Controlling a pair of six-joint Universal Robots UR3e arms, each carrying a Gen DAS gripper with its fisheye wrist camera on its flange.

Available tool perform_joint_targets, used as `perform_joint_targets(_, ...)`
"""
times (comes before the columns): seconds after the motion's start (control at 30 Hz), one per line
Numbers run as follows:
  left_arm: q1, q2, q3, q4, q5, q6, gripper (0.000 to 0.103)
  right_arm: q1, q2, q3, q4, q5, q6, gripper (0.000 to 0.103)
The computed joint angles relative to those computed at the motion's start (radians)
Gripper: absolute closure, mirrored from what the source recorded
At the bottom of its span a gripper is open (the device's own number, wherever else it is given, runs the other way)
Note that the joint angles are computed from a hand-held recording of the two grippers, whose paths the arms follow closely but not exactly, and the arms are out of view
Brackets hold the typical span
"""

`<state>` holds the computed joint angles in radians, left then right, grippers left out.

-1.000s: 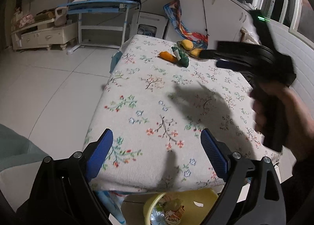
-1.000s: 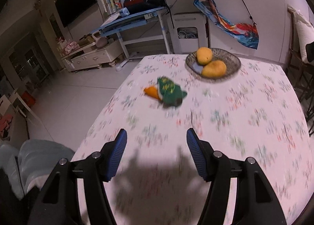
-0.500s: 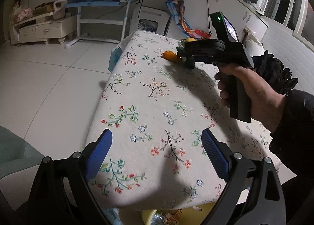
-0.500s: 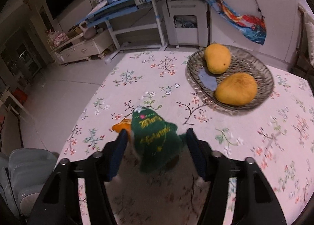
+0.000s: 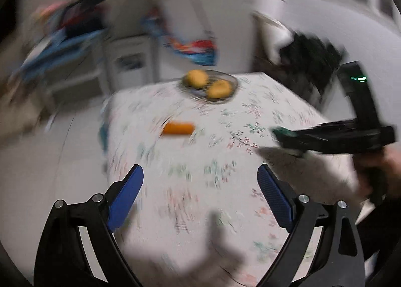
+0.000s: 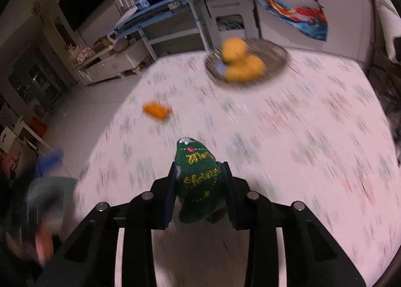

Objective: Collect trash
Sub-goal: 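Grasp the orange peel strip on the table with the left tool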

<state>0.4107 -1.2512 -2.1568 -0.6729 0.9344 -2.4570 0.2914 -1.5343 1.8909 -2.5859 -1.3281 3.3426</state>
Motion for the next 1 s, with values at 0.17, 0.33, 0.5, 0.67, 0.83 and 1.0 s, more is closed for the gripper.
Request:
perform_joint_targets(0.17, -0.102, -0.376, 0.366, -0.086, 0.033, 0.152, 0.014, -0.102, -0.171, 0.197, -0.002, 0.075, 0.032, 0.068)
perform_joint_targets(0.33, -0.179, -0.566, 0.61, -0.206, 0.085, 0.283, 0.016, -0.113, -0.122, 0.181, -0.03, 0.127, 0.029, 0.067)
perform_joint_targets(0.5, -0.257, -0.716, 0.816, -0.326, 0.182, 0.389, 0.03, -0.149, -0.109, 0.196, -0.053, 0.183, 0.025, 0.066)
perform_joint_targets(0.67, -0.279, -0.828, 0.998, -0.47, 0.234, 0.38, 0.065, -0.156, -0.108, 0.204, -0.057, 0.192, 0.011, 0.065)
perform_joint_targets(0.83, -0.293, -0.827, 1.002, -0.489, 0.28, 0.287, 0.074, -0.133, -0.105, 0.192, -0.053, 0.158, 0.003, 0.064)
perform_joint_targets(1.0, -0.291, -0.763, 0.956, -0.552, 0.298, 0.198, 0.084, -0.126, -0.12, 0.197, -0.054, 0.132, -0.002, 0.062)
